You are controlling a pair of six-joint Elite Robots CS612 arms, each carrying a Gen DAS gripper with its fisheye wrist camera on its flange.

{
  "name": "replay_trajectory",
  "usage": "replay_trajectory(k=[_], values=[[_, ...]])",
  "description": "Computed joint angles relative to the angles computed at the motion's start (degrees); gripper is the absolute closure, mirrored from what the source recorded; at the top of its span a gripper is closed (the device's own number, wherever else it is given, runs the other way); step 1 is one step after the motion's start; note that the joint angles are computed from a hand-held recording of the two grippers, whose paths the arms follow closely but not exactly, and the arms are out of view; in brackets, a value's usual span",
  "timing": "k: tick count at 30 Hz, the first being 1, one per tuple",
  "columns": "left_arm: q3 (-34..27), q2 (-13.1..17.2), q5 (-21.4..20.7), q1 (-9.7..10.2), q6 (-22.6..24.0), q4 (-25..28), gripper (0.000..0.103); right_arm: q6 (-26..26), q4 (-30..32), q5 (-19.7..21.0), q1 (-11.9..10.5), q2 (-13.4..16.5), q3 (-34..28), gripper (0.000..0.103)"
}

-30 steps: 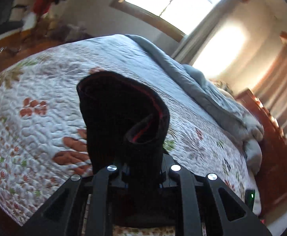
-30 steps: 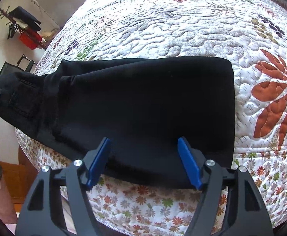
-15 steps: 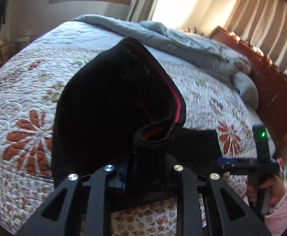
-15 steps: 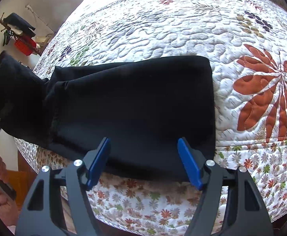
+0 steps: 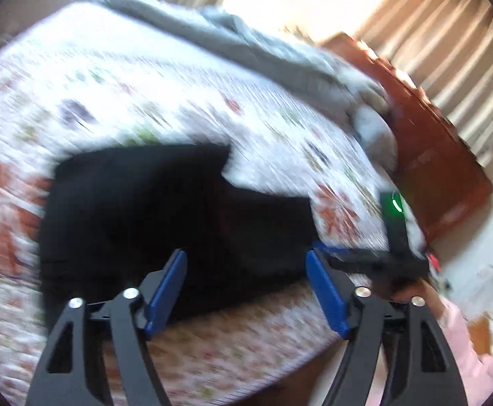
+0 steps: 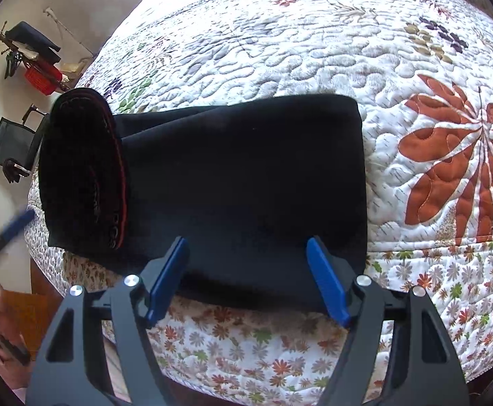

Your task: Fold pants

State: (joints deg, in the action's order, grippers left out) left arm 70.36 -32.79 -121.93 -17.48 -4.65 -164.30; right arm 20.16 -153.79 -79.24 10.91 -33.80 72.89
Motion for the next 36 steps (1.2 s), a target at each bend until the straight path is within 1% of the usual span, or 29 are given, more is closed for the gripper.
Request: replay_trajectory(k=[1,2,4,5,6,7,8,9,10,11,13,14,16,17,18,20,22,23,24,25,26,28,30,32,33,34,35,36], values=[[0.09,-0.13,3.69,0.14,-0.54,-0.93,0.028,-0.22,-0.33,-0.02,0.07,-0.16,0.10,0.031],[-0.23,-0.03,8.10,0.26,-0.97,-0.56,0.028,-0.38,-0.26,-0.21,0.13,-0.20,-0.01,0.030],[-1.46,0.76,14.42,0.36,-1.77,2.02,0.028,-0.62,1.56,-1.50,0.34,0.06,-0.70,0.030],[-2.16,1.42,16.54,0.37,-2.09,3.39,0.029,-0.57,2.77,-1.75,0.36,0.34,-1.15,0.030],[-3.00,2.15,17.65,0.33,-2.35,5.55,0.029,-0.56,2.94,-1.43,0.28,0.75,-1.36,0.029],[-3.38,2.59,17.50,0.26,-2.35,6.17,0.029,-0.51,2.46,-1.16,0.24,1.00,-1.44,0.027],[-3.23,2.96,18.33,-0.05,-1.68,5.64,0.029,-0.40,2.08,-0.86,0.15,1.20,-1.49,0.027],[-2.90,3.06,19.75,-0.54,-0.29,4.97,0.027,-0.29,2.22,-0.99,0.18,1.26,-1.61,0.027],[-2.70,3.10,20.93,-1.01,1.32,4.67,0.023,-0.52,3.14,-1.41,0.29,1.28,-2.03,0.027],[-2.39,3.09,21.84,-1.47,2.70,4.36,0.022,-0.69,4.13,-1.85,0.41,1.35,-2.54,0.027],[-2.22,2.95,22.12,-1.67,2.75,4.73,0.022,-0.58,6.48,-2.70,0.71,1.43,-3.86,0.027],[-2.69,2.94,21.33,-1.67,2.21,5.39,0.023,-0.70,6.90,-2.73,0.81,1.37,-4.20,0.028],[-2.75,2.55,18.17,-0.95,-0.13,5.28,0.023,-1.64,5.80,-0.29,0.88,1.15,-4.35,0.028],[-2.65,2.26,17.37,-0.54,-2.33,4.85,0.023,-2.56,5.62,1.52,1.07,1.19,-4.89,0.028],[-2.73,2.02,18.07,-0.29,-3.86,4.84,0.021,-3.12,6.02,2.11,1.26,1.30,-5.42,0.028],[-2.56,1.39,21.33,0.02,-5.59,5.10,0.021,-4.84,8.10,3.39,1.95,2.04,-7.75,0.028],[-2.53,1.19,23.95,0.31,-6.18,5.40,0.019,-6.36,9.62,6.44,2.44,3.27,-10.47,0.028],[-2.97,1.28,26.10,0.38,-6.35,7.36,0.019,-6.83,10.57,7.76,2.72,3.97,-11.97,0.028],[-3.29,1.35,27.21,0.42,-6.38,8.79,0.019,-7.57,11.70,8.82,2.88,4.63,-13.31,0.029],[-3.72,1.59,28.02,0.49,-6.45,10.36,0.019,-8.66,13.78,9.04,3.34,5.65,-15.54,0.030],[-4.14,1.90,27.98,0.72,-6.57,11.90,0.019,-9.33,14.80,8.72,3.66,5.90,-16.34,0.030],[-4.46,2.29,27.31,0.88,-6.79,13.27,0.019,-10.68,17.49,8.31,4.36,7.47,-19.52,0.030],[-4.23,2.54,26.95,0.90,-6.90,13.23,0.019,-10.35,19.94,8.81,4.57,8.87,-22.10,0.030],[-4.03,2.73,26.75,0.93,-7.41,12.43,0.017,-9.30,21.63,10.69,4.48,10.55,-24.79,0.030],[-4.12,2.81,26.63,0.93,-7.61,12.45,0.016,-8.29,22.61,10.52,4.49,11.31,-26.07,0.032],[-4.18,2.84,26.50,0.96,-7.67,12.50,0.016,-7.79,22.82,10.54,4.51,11.48,-26.33,0.039],[-4.25,2.90,26.55,0.94,-7.49,12.49,0.016,-7.57,22.36,10.79,4.47,11.49,-26.24,0.055],[-4.13,2.86,26.61,0.90,-7.27,12.38,0.016,-7.67,21.41,11.59,4.35,11.48,-26.01,0.061]])
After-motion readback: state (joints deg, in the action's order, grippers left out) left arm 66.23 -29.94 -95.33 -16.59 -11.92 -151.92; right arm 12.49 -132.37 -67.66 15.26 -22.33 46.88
